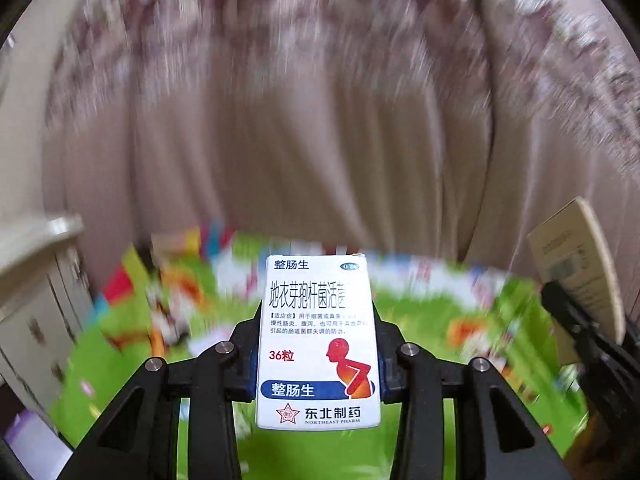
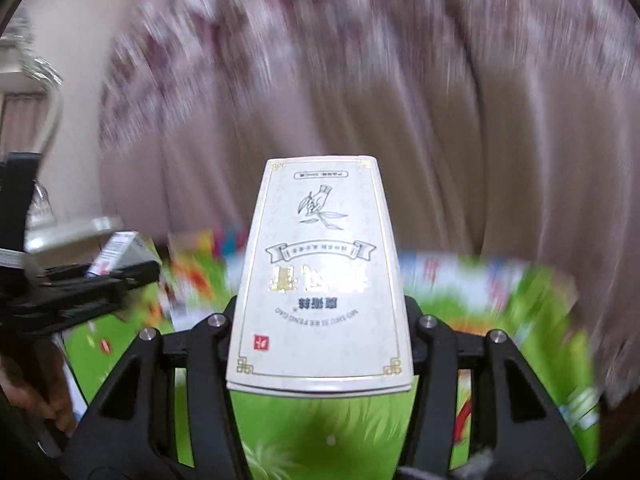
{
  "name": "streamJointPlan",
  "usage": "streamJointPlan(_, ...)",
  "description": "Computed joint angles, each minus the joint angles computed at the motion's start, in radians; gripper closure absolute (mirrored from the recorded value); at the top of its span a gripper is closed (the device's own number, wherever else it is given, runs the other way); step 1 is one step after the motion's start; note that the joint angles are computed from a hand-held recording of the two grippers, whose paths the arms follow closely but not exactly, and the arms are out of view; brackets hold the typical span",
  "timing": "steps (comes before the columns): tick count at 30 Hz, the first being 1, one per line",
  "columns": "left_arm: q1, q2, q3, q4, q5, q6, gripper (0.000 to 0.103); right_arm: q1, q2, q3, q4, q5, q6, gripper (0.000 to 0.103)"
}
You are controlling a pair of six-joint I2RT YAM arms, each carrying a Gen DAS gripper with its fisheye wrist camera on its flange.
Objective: Organize rigid objects
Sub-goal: 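Carry the medicine box and cream box up toward the storage box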
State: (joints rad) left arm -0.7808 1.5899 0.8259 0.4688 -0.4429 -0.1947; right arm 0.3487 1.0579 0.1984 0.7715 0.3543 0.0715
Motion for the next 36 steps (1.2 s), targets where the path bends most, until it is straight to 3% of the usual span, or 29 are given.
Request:
streamJointPlan(3,-0.057,-0.116,-0.069,0.089,-0.07,0.047,0.061,0.19,-0.269,-0.056,-0.016,0.212,-0.144,0.048)
streamJointPlan(7,-0.104,-0.212,-0.142,0.162,-0.134,0.101,0.061,0.41,-0.364,-0.085,0.106,0.428,-0.341,0.048)
streamJointPlan(14,-0.112,-0.303,-0.207,0.11,-0.162,0.109,0.061,0.531,-0.376,-0.061,0.072,0.507,-0.375,0.048)
streamJointPlan(24,-0.015,-0.529,-0.413,0.011,-0.161,0.042,0.061,0.624,-0.162,0.013,0.046,0.435,-0.276,0.048)
streamJointPlan(32,0.148,-0.821,-0.547,-0.22,-0.13,-0.031,0.061,0.716,0.092,0.12,0.087,0.344,-0.267,0.048)
streamJointPlan(36,0.248,-0.971,-0.606,-0.348,-0.088,-0.053,0.061,0.735,0.183,0.203,0.021,0.262,-0.242,0.048)
